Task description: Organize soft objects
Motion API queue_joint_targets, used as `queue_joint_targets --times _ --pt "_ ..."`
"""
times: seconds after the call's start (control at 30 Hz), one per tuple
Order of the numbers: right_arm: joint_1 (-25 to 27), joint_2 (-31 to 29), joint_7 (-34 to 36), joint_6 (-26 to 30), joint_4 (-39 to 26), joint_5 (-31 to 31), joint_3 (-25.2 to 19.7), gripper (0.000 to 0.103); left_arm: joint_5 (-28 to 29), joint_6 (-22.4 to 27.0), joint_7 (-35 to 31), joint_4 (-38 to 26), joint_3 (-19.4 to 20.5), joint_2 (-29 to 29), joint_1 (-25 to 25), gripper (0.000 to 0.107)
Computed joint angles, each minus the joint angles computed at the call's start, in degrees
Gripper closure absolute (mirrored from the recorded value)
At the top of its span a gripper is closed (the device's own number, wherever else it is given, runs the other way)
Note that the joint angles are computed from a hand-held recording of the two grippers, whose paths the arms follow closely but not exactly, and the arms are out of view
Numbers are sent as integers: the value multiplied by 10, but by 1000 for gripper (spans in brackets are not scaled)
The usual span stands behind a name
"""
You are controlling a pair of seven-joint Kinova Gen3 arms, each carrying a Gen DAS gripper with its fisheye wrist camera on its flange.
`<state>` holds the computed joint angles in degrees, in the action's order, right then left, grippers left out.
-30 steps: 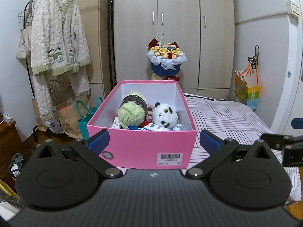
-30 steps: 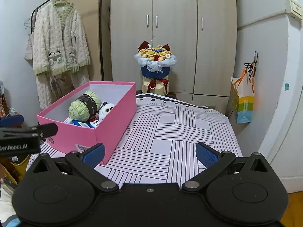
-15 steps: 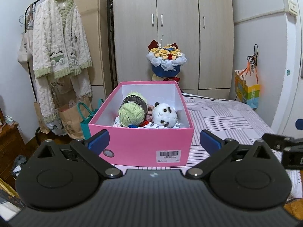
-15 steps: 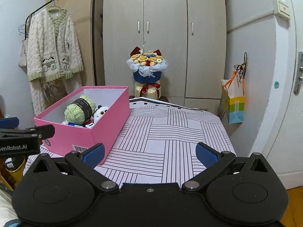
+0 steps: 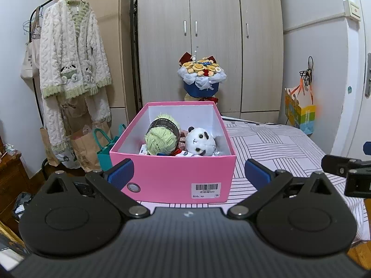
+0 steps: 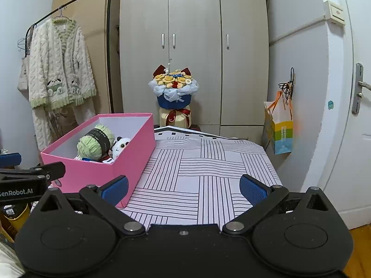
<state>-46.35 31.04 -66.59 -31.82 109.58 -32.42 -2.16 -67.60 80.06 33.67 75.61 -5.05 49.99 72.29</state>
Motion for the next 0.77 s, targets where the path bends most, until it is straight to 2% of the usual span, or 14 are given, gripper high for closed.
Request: queue_joint_targets --times 0.17,0.77 --pt "12 5 -26 -42 15 27 -18 0 -11 -1 19 9 -3 1 3 4" --pt "10 9 -23 -40 10 5 -14 0 -12 4 1 -3 0 4 -2 4"
